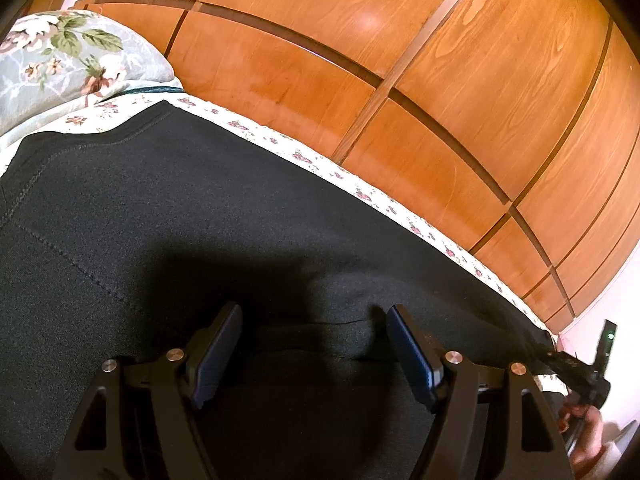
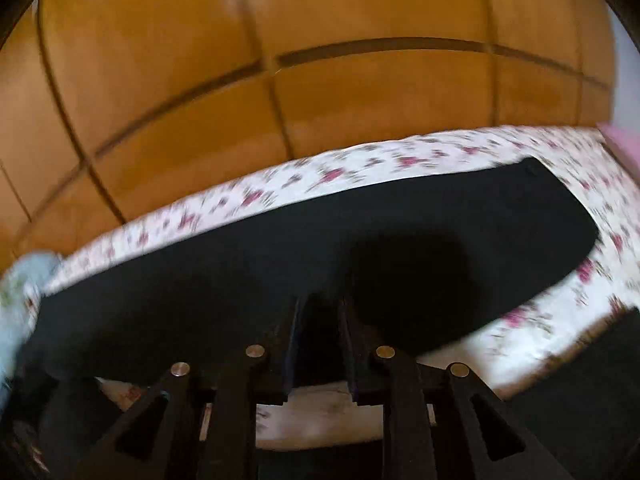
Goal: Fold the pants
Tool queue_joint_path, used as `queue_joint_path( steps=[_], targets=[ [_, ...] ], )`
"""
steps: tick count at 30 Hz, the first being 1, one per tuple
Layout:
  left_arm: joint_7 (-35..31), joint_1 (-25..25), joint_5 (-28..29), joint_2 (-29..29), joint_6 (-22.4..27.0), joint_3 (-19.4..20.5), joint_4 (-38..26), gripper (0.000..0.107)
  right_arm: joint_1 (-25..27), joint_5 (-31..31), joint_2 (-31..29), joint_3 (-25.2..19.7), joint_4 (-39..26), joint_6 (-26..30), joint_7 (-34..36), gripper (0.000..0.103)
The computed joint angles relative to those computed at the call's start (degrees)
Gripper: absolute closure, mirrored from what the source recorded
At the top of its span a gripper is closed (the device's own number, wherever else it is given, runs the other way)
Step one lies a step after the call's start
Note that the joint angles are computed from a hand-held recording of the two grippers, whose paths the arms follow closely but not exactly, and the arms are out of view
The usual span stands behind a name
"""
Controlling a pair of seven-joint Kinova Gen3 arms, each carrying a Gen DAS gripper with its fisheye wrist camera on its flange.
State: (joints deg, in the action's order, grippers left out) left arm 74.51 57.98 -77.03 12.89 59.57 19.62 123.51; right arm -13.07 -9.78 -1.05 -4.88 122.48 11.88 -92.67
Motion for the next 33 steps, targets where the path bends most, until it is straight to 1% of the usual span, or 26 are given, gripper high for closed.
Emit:
queue_joint_path(
  steps=[2, 4, 5, 6, 7, 8, 9, 10, 12, 13, 15, 17, 18, 19, 20, 21, 23, 24, 25, 26, 27, 30, 33],
  targets=[
    [0.4, 0.0, -0.2, 0.0, 0.0, 0.0, 0.1, 0.032, -5.3, 4.7, 2.3, 4.1, -1.3, 0.9, -4.0, 0.082],
    [0.6, 0.0, -0.3, -0.1, -0.1, 0.0, 0.2, 0.032, -10.4, 9.3, 5.1, 9.2, -3.0, 2.7, -8.7, 0.082],
    [0.8, 0.1, -0.3, -0.1, -0.1, 0.0, 0.3, 0.032, -12.8, 11.7, 5.3, 11.3, -2.8, 2.2, -11.0, 0.082],
    [0.9, 0.0, -0.3, -0.2, -0.3, 0.1, 0.3, 0.032, -14.3, 13.8, 4.7, 12.2, -2.0, 1.7, -13.3, 0.082],
    [0.9, -0.1, -0.2, -0.4, -0.5, 0.1, 0.4, 0.032, -14.7, 16.0, 4.8, 12.3, -1.9, 1.6, -15.7, 0.082],
    [0.8, -0.3, -0.1, -0.6, -0.9, 0.1, 0.4, 0.032, -14.2, 18.2, 4.2, 11.4, -1.2, 1.4, -18.0, 0.082],
    [-0.2, -0.8, 0.6, -1.0, -1.6, 0.1, 0.2, 0.032, -12.7, 20.2, 4.2, 9.7, -1.1, 1.1, -20.3, 0.082],
    [-1.7, -1.3, 1.7, -1.5, -2.3, 0.1, -0.3, 0.032, -10.3, 22.2, 4.3, 7.0, -1.0, 0.9, -22.6, 0.082],
    [-6.2, -1.5, 4.6, -3.5, -6.0, -2.4, -1.1, 0.032, -6.1, 24.7, 4.3, 2.2, -1.1, 0.7, -25.4, 0.082],
    [-7.6, -2.4, 5.1, -4.8, -8.4, -3.2, -0.8, 0.033, -5.1, 25.2, 4.5, 1.2, -0.9, 0.3, -26.0, 0.082],
    [-12.3, -7.0, 7.2, -8.5, -12.7, -2.7, -0.2, 0.033, -5.0, 24.8, 4.3, 1.1, -0.6, -0.1, -26.0, 0.082],
    [-16.9, -10.9, 9.8, -11.5, -13.9, -2.5, -0.1, 0.033, -4.3, 22.9, 4.3, 0.7, -0.5, -0.5, -24.1, 0.082],
    [-19.3, -12.5, 11.0, -12.8, -13.2, -2.7, -0.2, 0.033, -4.9, 20.7, 4.2, 1.6, -0.3, -0.8, -22.0, 0.082],
    [-21.6, -14.6, 12.6, -13.2, -11.4, -1.9, -0.9, 0.033, -4.6, 18.3, 4.1, 1.7, -0.2, -1.0, -19.7, 0.082],
    [-23.9, -15.8, 14.2, -13.3, -9.4, -2.0, -1.8, 0.033, -3.2, 16.0, 4.1, 0.7, -0.1, -1.3, -17.4, 0.082],
    [-26.3, -17.3, 15.6, -13.4, -8.2, -2.6, -2.3, 0.033, -0.9, 13.7, 4.1, -1.4, 0.1, -1.6, -15.2, 0.082],
    [-30.9, -20.4, 18.3, -13.7, -8.1, -3.6, -2.7, 0.033, 3.7, 9.0, 4.2, -5.4, 0.3, -2.3, -10.8, 0.082],
    [-33.3, -22.3, 19.9, -14.0, -9.1, -4.4, -2.5, 0.033, 4.6, 6.7, 4.2, -6.0, 0.4, -2.6, -8.6, 0.082],
    [-35.6, -24.1, 21.5, -14.3, -10.2, -5.1, -2.4, 0.033, 4.4, 4.4, 4.2, -5.6, 0.6, -2.8, -6.4, 0.082],
    [-37.9, -26.0, 23.0, -14.4, -11.0, -5.7, -2.4, 0.033, 3.2, 2.8, 4.1, -4.2, 0.7, -2.9, -5.0, 0.082],
    [-40.2, -27.8, 24.3, -14.3, -11.7, -6.2, -2.5, 0.033, 1.9, 2.2, 4.1, -2.9, 0.7, -2.9, -4.4, 0.082],
    [-45.5, -32.3, 27.4, -13.9, -13.4, -6.9, -2.7, 0.033, 1.3, 1.7, 4.2, -2.4, 0.7, -3.0, -3.9, 0.082],
    [-51.1, -35.5, 30.2, -12.6, -16.4, -8.4, -3.2, 0.033, 1.1, 1.2, 4.2, -2.1, 0.8, -3.1, -3.5, 0.082]
  ],
)
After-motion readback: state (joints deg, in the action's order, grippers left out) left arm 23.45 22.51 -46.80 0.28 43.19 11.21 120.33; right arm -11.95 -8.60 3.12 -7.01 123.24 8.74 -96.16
